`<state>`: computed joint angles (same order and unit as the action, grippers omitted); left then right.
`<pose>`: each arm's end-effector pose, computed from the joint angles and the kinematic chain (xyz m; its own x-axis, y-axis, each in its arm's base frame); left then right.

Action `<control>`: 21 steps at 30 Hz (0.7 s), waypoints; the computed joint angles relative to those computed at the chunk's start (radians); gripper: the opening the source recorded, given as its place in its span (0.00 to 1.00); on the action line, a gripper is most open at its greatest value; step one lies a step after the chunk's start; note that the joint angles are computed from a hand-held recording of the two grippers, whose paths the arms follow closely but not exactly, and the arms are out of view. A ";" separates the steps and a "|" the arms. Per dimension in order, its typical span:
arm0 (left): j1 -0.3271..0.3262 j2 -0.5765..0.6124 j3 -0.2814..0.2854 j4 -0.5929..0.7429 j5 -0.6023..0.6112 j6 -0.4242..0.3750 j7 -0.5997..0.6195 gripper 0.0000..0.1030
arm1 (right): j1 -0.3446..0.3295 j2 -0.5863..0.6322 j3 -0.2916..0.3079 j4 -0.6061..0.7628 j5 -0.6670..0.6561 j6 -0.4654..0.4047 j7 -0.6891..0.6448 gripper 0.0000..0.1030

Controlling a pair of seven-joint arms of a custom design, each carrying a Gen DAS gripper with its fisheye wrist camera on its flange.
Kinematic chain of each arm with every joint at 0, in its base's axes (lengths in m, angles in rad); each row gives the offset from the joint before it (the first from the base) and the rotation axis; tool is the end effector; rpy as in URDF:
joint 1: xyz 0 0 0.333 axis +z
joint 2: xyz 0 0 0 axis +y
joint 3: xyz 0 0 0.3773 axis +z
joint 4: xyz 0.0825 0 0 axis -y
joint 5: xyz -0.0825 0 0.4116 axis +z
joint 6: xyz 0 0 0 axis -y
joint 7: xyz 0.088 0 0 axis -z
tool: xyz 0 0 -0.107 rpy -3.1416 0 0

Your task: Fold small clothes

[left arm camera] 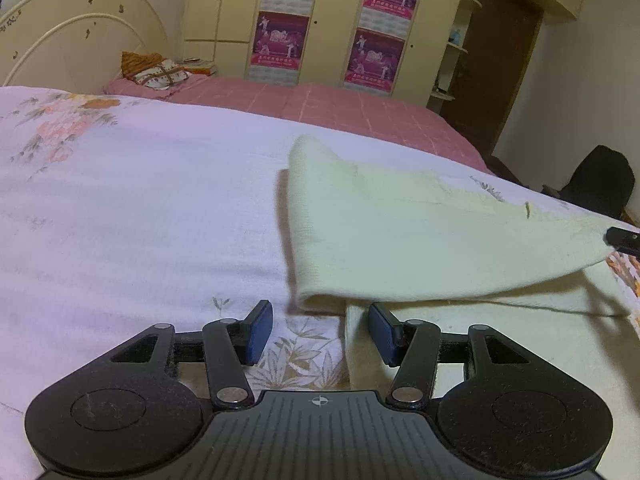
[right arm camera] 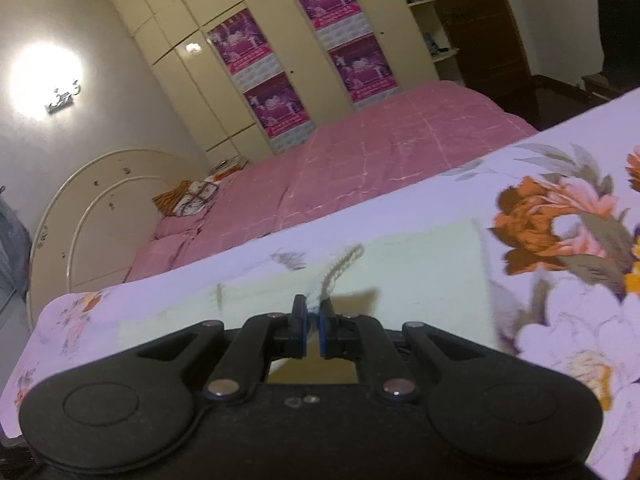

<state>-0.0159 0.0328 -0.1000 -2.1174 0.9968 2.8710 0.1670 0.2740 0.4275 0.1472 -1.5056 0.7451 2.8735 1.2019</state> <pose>0.5976 -0.1165 0.5075 0.3212 -0.9310 0.1736 -0.5811 -0.3385 -0.7401 0.7347 0.2603 0.5678 0.3165 -0.8395 -0.4417 -0.6588 0.1405 -0.7391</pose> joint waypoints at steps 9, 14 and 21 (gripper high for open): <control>0.002 0.006 0.003 0.006 0.002 0.001 -0.013 0.52 | -0.018 -0.018 -0.012 -0.036 -0.004 0.022 -0.008 0.06; 0.003 0.005 0.005 0.004 0.006 0.005 -0.023 0.52 | -0.034 -0.035 -0.008 -0.061 0.013 0.026 -0.025 0.06; 0.005 0.006 0.005 0.002 0.007 0.007 -0.027 0.52 | -0.033 -0.061 -0.020 -0.110 0.021 0.031 -0.019 0.06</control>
